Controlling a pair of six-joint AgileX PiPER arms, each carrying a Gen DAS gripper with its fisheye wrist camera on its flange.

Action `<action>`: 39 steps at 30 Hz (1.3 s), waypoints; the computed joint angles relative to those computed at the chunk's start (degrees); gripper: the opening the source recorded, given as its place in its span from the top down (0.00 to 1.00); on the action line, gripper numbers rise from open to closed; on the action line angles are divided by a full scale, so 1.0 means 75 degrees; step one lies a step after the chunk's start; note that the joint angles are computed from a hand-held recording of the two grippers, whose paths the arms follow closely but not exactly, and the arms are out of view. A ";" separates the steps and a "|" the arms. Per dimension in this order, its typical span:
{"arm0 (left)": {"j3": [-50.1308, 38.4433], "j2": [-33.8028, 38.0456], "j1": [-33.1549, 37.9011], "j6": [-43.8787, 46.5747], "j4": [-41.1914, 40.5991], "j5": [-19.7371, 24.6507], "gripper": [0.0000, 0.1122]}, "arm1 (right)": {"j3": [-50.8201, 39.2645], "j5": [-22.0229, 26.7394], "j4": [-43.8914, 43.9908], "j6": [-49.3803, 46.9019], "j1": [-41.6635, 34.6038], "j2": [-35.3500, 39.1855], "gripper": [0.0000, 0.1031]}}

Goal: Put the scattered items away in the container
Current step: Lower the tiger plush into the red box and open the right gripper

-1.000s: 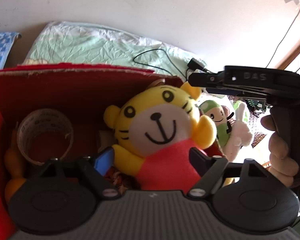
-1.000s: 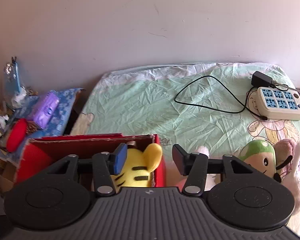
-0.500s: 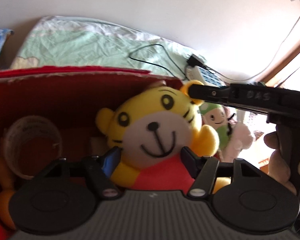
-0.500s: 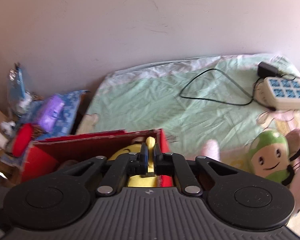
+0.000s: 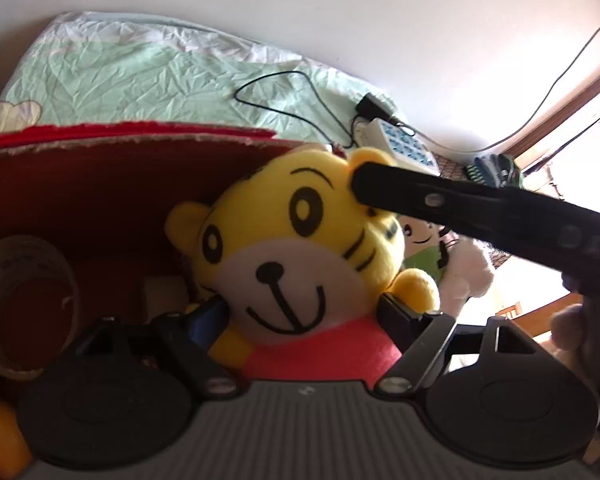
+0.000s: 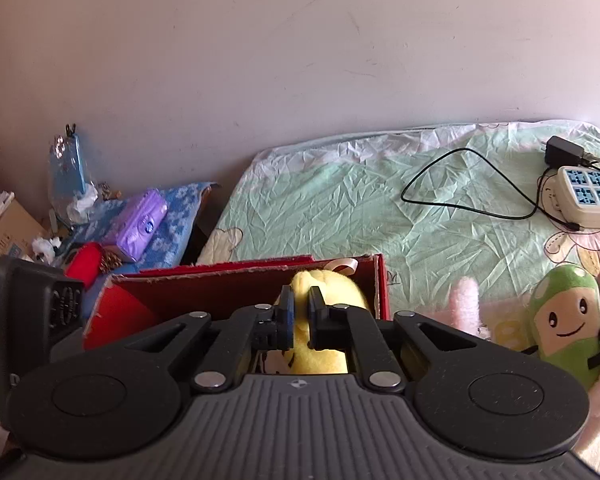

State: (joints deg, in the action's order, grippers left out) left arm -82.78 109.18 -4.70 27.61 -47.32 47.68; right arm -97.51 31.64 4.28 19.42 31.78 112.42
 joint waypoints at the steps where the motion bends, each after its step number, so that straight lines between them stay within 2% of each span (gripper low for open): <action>1: -0.0007 -0.0011 -0.0038 -0.0149 0.0164 -0.0051 0.22 | -0.0064 0.0035 0.0032 -0.0015 -0.0021 0.0090 0.92; 6: 0.0004 -0.0042 -0.0112 -0.0209 0.0446 -0.0095 0.21 | -0.0066 0.0121 0.0414 -0.0374 -0.0199 0.0121 0.91; 13: -0.0128 -0.0123 -0.0104 0.0233 0.0322 0.0062 0.21 | 0.0567 -0.0143 0.1767 -0.1296 -0.0450 -0.0676 0.93; 16: -0.0275 0.0021 -0.0248 0.0216 0.0473 -0.0034 0.21 | 0.0815 -0.0332 0.1639 -0.1280 -0.0392 -0.0868 0.93; 22: -0.1157 0.0848 0.0225 -0.0119 0.0135 0.1146 0.21 | 0.0848 -0.0443 0.1735 -0.1378 -0.0415 -0.0596 0.93; 26: -0.1376 0.1040 0.0332 -0.0042 -0.0002 0.1457 0.21 | 0.0755 -0.0465 0.1266 -0.1089 -0.0344 -0.0483 0.91; 30: -0.1475 0.1092 0.0364 -0.0051 0.0018 0.1616 0.21 | 0.0751 -0.0493 0.1342 -0.1173 -0.0397 -0.0471 0.83; 31: -0.1509 0.1107 0.0393 -0.0064 0.0009 0.1680 0.21 | 0.0740 -0.0487 0.1263 -0.1119 -0.0387 -0.0478 0.77; 32: -0.1521 0.1110 0.0425 -0.0047 -0.0027 0.1739 0.21 | 0.0730 -0.0486 0.1068 -0.0982 -0.0360 -0.0491 0.65; 34: -0.1554 0.1115 0.0496 -0.0010 -0.0068 0.1838 0.21 | 0.0736 -0.0501 0.0288 -0.0371 -0.0252 -0.0522 0.49; 39: -0.1448 0.1028 0.0533 0.0057 -0.0130 0.1804 0.21 | 0.0909 -0.0517 0.0045 -0.0249 -0.0317 -0.0605 0.50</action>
